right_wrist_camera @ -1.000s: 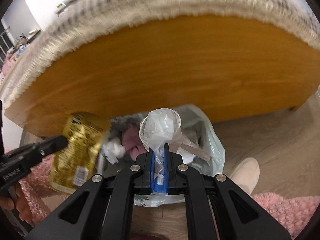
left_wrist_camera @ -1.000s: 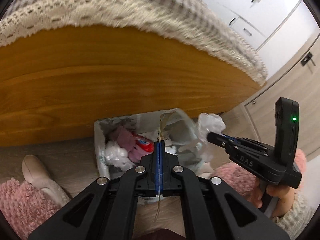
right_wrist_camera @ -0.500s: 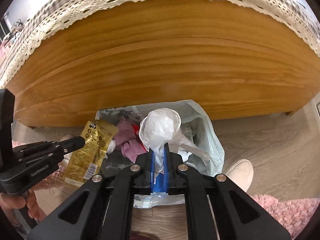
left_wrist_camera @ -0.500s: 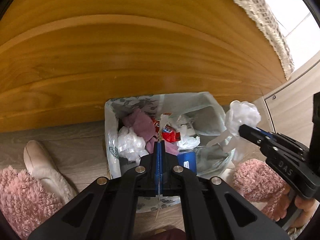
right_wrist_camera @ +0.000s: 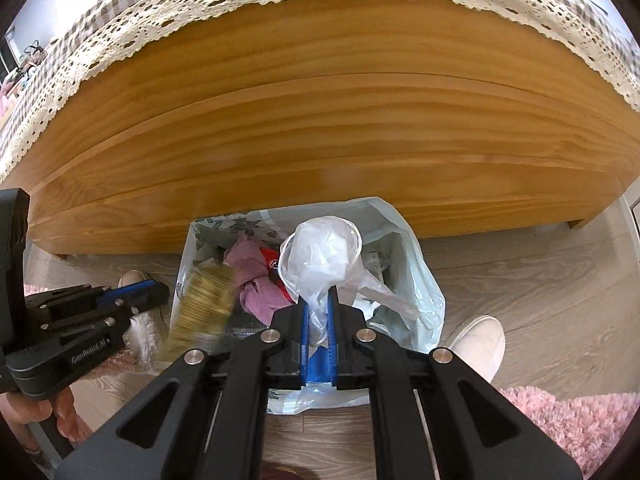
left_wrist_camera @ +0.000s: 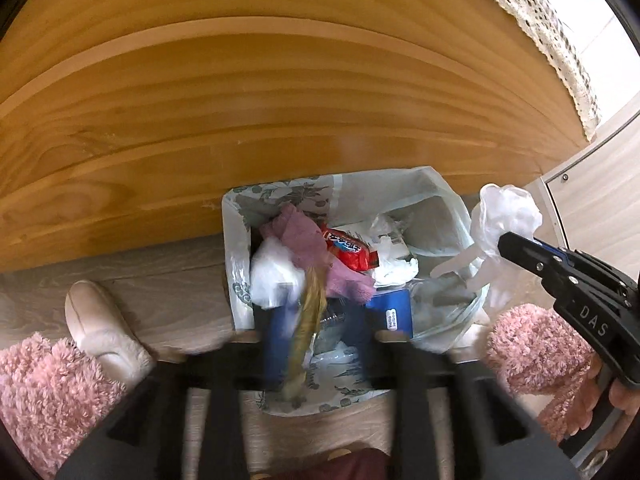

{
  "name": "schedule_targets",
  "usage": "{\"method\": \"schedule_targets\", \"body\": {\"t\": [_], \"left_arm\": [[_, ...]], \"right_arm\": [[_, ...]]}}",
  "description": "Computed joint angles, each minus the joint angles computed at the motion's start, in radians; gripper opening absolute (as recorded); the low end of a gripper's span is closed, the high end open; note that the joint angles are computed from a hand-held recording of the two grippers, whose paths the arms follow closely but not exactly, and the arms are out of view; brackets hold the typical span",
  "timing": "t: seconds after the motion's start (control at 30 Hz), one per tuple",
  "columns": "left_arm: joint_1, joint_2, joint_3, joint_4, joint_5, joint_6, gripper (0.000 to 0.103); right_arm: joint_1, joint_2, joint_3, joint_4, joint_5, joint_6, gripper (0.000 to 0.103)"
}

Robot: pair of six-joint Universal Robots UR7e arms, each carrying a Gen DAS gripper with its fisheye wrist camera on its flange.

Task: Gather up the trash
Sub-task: 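Open the left tool over the bin while the right tool holds the glove above it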

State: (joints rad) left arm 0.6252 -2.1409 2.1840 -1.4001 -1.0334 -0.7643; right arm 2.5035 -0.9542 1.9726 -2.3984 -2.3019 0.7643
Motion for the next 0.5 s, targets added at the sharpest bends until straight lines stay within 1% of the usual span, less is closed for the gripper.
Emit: {"method": "schedule_targets", "body": {"t": [0.03, 0.07, 0.13, 0.17, 0.2, 0.27, 0.5], "left_arm": [[-0.008, -0.003, 0.0, 0.008, 0.012, -0.014, 0.061], [-0.019, -0.009, 0.001, 0.008, 0.024, -0.021, 0.063], [-0.027, -0.01, 0.003, 0.003, 0.029, -0.019, 0.075], [-0.036, -0.01, 0.004, 0.012, 0.04, -0.033, 0.089], [-0.048, -0.013, 0.007, 0.025, 0.058, -0.052, 0.096], [-0.063, -0.02, 0.009, 0.04, 0.08, -0.07, 0.095], [-0.052, -0.032, 0.009, 0.008, 0.062, -0.088, 0.095]], "right_arm": [[0.0, 0.0, 0.001, 0.0, -0.001, 0.001, 0.008], [-0.001, 0.0, 0.001, 0.001, -0.001, 0.003, 0.008], [-0.002, -0.002, 0.003, 0.001, -0.002, 0.003, 0.008], [-0.002, -0.002, 0.004, 0.002, -0.003, 0.004, 0.008], [-0.002, -0.001, 0.003, 0.003, -0.004, 0.004, 0.008], [-0.003, -0.002, 0.005, 0.002, -0.005, 0.005, 0.008], [-0.005, -0.002, 0.006, 0.001, -0.002, 0.004, 0.008]]}}
